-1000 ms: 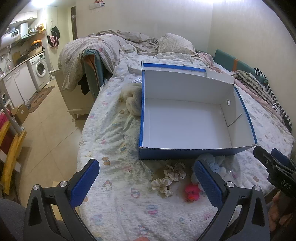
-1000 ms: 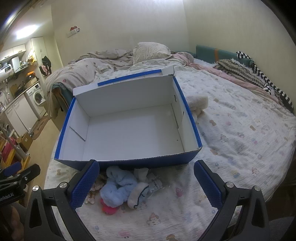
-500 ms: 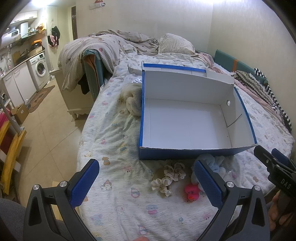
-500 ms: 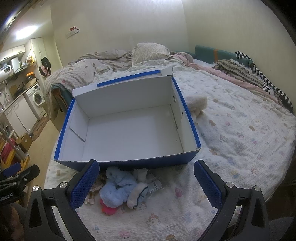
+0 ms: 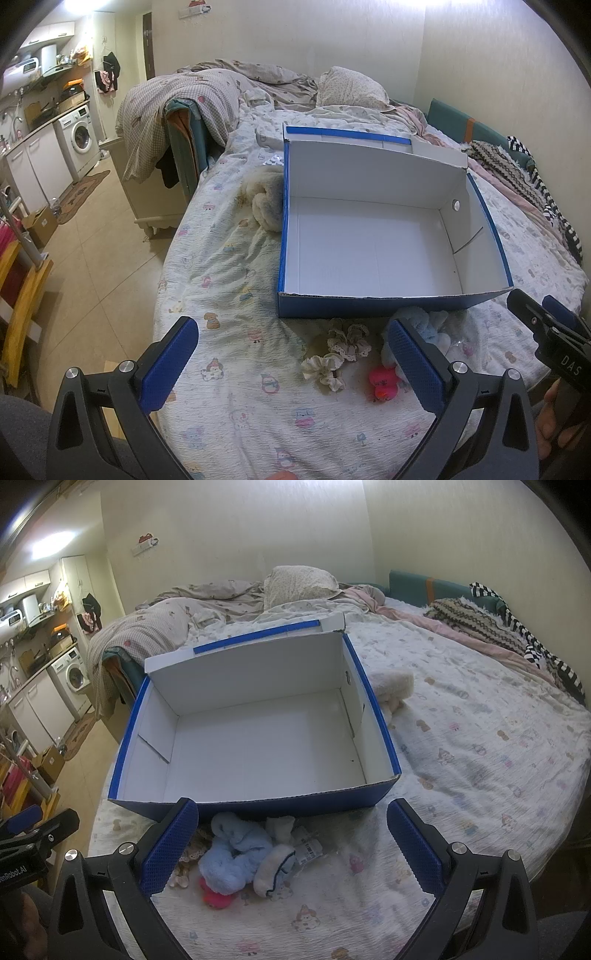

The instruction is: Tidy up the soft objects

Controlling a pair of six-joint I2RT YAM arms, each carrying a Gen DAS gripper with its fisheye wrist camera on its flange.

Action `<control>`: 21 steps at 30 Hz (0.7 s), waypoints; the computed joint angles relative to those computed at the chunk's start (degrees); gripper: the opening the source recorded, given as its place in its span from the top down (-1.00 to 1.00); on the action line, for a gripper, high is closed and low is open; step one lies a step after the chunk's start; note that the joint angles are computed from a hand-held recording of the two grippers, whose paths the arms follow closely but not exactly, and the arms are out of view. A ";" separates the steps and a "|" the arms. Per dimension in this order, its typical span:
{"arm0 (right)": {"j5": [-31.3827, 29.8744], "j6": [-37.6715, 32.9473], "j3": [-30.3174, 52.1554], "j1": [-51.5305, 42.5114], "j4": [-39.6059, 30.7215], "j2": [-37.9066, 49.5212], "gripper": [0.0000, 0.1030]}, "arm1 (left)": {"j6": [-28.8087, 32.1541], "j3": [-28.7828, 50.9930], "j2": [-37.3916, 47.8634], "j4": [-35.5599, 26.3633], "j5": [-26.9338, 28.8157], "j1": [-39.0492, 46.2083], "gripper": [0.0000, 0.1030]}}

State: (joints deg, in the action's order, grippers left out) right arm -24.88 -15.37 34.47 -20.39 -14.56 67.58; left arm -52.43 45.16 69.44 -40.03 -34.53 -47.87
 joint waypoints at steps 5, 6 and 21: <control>0.03 0.10 -0.19 0.10 0.17 -0.09 -1.00 | 0.00 -0.12 -0.13 0.02 0.06 0.04 -0.99; -0.01 -0.02 -0.11 0.04 0.07 0.00 -1.00 | 0.00 -0.04 -0.04 -0.01 0.04 0.00 -0.99; 0.20 0.19 0.53 0.17 -0.65 0.05 -1.00 | 0.06 -0.21 -0.19 0.00 0.09 0.09 -0.99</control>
